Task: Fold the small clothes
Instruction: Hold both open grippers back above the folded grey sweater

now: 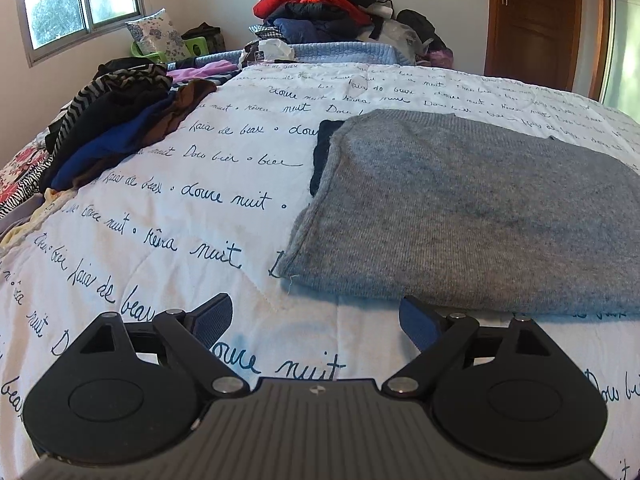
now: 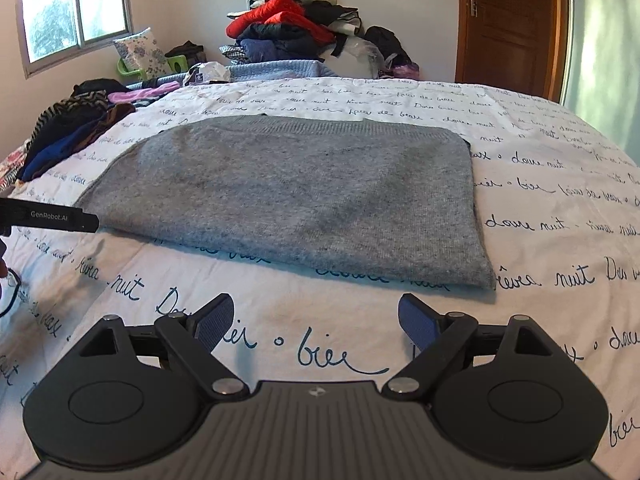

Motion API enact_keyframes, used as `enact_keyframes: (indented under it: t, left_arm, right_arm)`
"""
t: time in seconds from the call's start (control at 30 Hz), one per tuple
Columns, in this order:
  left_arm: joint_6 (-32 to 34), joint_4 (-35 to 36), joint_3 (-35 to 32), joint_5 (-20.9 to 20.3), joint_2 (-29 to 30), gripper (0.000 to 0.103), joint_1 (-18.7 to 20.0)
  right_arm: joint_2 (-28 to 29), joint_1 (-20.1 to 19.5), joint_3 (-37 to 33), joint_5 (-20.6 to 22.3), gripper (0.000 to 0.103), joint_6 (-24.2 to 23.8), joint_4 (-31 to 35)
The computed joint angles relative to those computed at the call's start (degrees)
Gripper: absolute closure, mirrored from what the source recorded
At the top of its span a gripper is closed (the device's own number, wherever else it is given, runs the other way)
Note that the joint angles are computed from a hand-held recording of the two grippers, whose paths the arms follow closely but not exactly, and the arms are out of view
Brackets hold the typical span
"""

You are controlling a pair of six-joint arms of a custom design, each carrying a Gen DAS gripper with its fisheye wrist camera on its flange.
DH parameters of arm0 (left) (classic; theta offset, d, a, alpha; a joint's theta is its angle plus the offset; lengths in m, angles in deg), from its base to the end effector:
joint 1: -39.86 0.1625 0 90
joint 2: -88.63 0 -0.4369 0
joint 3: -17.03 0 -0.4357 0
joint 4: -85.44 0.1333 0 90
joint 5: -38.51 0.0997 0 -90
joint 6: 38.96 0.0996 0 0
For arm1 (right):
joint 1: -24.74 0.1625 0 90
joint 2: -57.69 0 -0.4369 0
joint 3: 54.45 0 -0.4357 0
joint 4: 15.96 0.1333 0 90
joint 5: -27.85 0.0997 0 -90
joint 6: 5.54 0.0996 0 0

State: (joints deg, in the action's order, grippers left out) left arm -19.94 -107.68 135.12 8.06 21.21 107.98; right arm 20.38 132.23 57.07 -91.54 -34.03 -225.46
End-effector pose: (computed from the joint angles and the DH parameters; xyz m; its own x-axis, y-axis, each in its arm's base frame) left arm 0.0004 -0.5871 0.2772 -0.6114 -0.2367 -0.7551 0.4510 0.6798 -0.5783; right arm 0.2602 -0.5449 0.0179 -0.7217 -0.2579 0.6424 -0.6322 0.6235 -0.4599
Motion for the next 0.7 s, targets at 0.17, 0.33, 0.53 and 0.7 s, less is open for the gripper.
enact_keyframes:
  t: [0.17, 0.33, 0.53, 0.7]
  left_arm:
    - [0.24, -1.32, 1.08, 0.09, -0.30, 0.014, -0.01]
    - [-0.67, -0.02, 1.41, -0.13, -0.48, 0.013, 0.32]
    - [-0.76, 0.07, 1.52, -0.68, -0.83, 0.013, 0.72]
    - [0.09, -0.33, 1.31, -0.95, -1.27, 0.013, 1.11]
  right_arm:
    - [0.95, -0.16, -0.35, 0.17, 0.013, 0.48, 0.84]
    - [1.45, -0.04, -0.54, -0.73, 0.013, -0.10, -0.01]
    - [2.17, 0.65, -1.29, -0.69, 0.013, -2.75, -1.19]
    - [3.20, 1.20, -2.38, -0.51, 0.013, -4.35, -1.18]
